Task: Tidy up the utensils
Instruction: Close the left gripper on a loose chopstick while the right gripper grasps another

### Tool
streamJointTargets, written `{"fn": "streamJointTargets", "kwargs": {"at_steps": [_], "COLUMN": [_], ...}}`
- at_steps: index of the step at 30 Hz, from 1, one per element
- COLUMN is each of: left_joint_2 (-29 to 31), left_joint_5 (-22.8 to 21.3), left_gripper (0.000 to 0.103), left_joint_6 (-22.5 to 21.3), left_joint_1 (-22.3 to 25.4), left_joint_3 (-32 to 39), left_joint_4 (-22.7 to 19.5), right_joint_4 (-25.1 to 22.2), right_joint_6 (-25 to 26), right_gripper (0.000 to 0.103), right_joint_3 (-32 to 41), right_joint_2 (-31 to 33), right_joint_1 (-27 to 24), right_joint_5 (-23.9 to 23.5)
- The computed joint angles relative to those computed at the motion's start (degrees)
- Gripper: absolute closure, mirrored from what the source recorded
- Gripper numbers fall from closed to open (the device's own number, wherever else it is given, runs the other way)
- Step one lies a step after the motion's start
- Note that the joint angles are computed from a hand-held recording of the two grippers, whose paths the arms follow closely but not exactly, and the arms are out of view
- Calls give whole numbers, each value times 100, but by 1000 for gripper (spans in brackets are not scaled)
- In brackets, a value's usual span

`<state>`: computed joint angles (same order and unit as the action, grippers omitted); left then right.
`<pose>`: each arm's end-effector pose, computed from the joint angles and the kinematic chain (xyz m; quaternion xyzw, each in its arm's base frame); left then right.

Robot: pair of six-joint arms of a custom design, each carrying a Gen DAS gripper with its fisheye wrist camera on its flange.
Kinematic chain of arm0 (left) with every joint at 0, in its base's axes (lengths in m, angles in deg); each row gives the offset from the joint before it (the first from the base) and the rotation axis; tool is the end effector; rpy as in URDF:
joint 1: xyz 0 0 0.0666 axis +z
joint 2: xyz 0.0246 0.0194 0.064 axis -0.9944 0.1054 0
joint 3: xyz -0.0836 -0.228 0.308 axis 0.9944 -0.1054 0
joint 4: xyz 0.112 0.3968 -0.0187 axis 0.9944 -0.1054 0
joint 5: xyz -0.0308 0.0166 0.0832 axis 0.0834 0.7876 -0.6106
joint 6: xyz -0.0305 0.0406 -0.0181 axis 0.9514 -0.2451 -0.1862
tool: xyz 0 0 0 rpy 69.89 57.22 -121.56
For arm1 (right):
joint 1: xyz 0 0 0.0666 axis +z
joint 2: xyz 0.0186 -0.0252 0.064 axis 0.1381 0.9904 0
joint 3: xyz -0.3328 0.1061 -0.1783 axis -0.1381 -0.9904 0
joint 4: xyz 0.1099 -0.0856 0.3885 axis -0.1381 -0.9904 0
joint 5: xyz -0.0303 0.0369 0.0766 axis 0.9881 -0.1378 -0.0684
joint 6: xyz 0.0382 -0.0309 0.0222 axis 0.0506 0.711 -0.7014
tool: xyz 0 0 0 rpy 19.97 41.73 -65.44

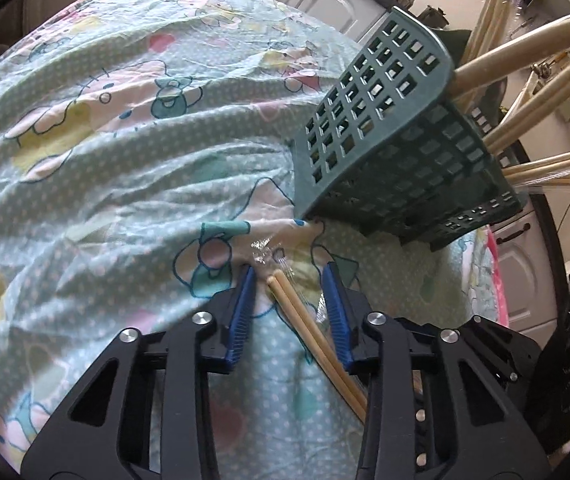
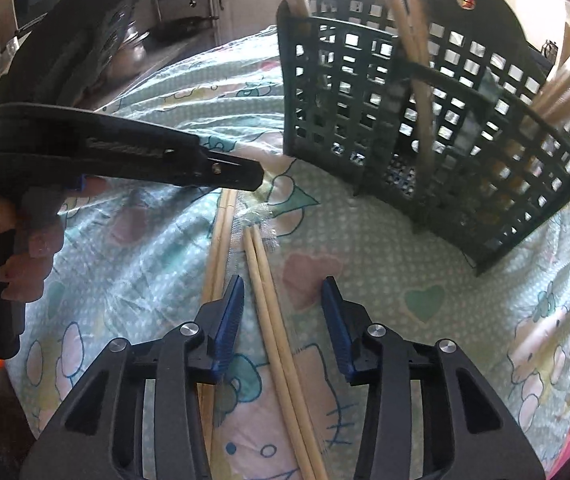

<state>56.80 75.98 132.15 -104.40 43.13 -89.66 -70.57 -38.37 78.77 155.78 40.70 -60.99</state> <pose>0.5715 -0.2133 0.2969 -0.2368 0.9123 -0.1885 0.2759 0.6004 0.3972 0.3089 -0.4944 0.8238 0.1479 0.2346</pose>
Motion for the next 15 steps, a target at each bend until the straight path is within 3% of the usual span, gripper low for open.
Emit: {"fn": "streamJointTargets", "kwargs": {"at_steps": [8,15], "left_joint_2": [47,-19], "left_joint_5": [-40,35], "left_gripper": [87,92], "left_joint_6": [-76,-78], "left_joint_1": [49,92], "left_joint_3": [38,-117], "left_joint_4": [-38,165], "right_joint_4": [-123,-348], "right_joint_6": [8,-113], "right_gripper": [67,85], "right_joint_3": [251,866], "right_joint_2": [170,552], "right_joint_1": [118,221], "right_joint_5": [165,340]}}
